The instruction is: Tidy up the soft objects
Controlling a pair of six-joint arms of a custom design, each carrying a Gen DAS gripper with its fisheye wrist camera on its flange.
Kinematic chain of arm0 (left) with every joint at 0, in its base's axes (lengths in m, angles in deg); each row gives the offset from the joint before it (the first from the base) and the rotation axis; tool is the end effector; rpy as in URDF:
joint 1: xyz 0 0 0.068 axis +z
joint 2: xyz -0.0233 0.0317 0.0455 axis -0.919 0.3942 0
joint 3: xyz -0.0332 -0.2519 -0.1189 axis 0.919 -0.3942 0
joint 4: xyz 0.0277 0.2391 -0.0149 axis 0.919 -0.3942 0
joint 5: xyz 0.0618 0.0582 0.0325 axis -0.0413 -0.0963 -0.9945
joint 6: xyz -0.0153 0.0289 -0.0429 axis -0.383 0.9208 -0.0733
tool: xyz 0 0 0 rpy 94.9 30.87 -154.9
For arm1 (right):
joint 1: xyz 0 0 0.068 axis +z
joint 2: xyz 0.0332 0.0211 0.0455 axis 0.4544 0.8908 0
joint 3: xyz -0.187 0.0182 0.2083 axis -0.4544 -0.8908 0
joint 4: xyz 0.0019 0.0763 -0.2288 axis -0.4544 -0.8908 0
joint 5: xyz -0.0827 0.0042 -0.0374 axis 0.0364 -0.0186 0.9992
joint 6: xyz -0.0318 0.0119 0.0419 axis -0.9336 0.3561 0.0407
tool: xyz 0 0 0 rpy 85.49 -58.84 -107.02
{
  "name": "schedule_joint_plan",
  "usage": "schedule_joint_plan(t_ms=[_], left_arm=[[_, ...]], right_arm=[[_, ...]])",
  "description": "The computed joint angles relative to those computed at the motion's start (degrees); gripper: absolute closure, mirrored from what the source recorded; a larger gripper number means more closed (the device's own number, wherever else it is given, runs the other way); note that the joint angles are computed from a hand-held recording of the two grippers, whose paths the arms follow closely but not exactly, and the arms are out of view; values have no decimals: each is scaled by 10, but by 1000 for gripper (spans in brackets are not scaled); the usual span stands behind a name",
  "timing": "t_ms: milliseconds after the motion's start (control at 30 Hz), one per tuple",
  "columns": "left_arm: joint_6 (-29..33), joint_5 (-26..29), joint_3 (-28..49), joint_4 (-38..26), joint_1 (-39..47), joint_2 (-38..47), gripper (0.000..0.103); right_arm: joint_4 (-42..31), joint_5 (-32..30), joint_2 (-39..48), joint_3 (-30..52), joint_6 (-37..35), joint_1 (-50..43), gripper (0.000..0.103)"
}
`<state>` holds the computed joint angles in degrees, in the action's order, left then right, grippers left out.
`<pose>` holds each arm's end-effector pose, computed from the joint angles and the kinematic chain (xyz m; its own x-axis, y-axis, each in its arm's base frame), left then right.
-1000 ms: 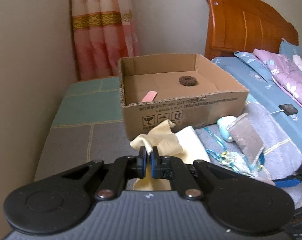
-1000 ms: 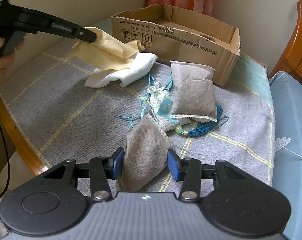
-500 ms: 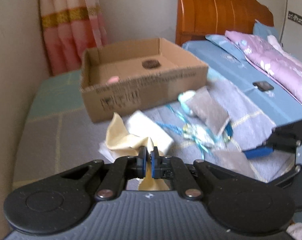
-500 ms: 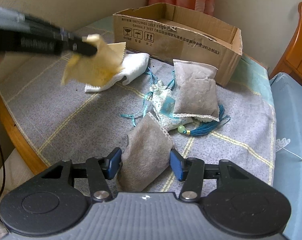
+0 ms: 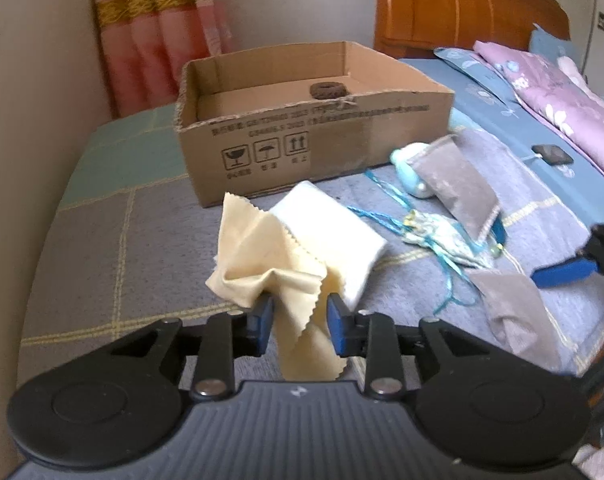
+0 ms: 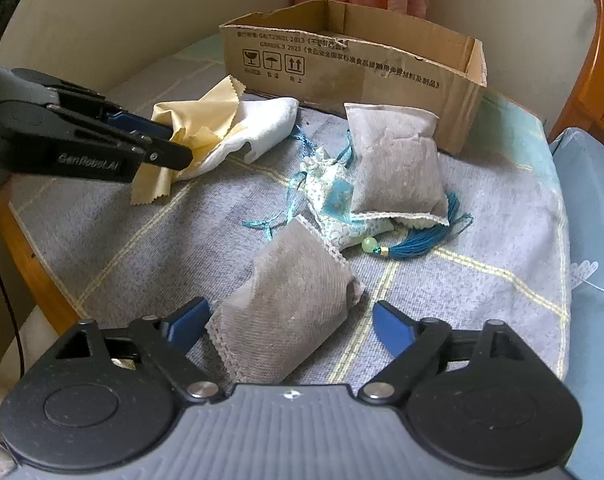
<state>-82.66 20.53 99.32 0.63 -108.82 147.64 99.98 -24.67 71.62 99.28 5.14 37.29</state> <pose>0.2835 -0.2352 0.0770 -0.7255 0.0830 -0.6832 0.0905 0.9956 0.0249 0.2949 0.0650 0.0392 -0.5722 -0.5213 -0.6331 -0.6632 0.7482 -0.0167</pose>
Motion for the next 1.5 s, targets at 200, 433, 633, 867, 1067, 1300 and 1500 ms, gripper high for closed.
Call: schedule_joint_plan(t_ms=[200, 433, 633, 867, 1067, 1300, 1500], left_arm=[[-31, 1, -3, -11, 17, 1, 71], [-15, -46, -26, -2, 17, -8, 20], [37, -31, 7, 2, 37, 18, 22], [37, 4, 14, 24, 53, 27, 57], [32, 15, 8, 24, 55, 18, 87], [36, 3, -7, 20, 48, -13, 93], [45, -11, -15, -2, 34, -53, 93]], right_arm=[[16, 2, 5, -8, -2, 6, 2], [10, 0, 8, -1, -4, 8, 0], [8, 0, 7, 0, -4, 8, 0], [6, 6, 5, 0, -2, 10, 0], [-1, 2, 0, -1, -5, 15, 6], [-1, 17, -16, -2, 12, 22, 38], [8, 38, -41, -19, -1, 28, 58]])
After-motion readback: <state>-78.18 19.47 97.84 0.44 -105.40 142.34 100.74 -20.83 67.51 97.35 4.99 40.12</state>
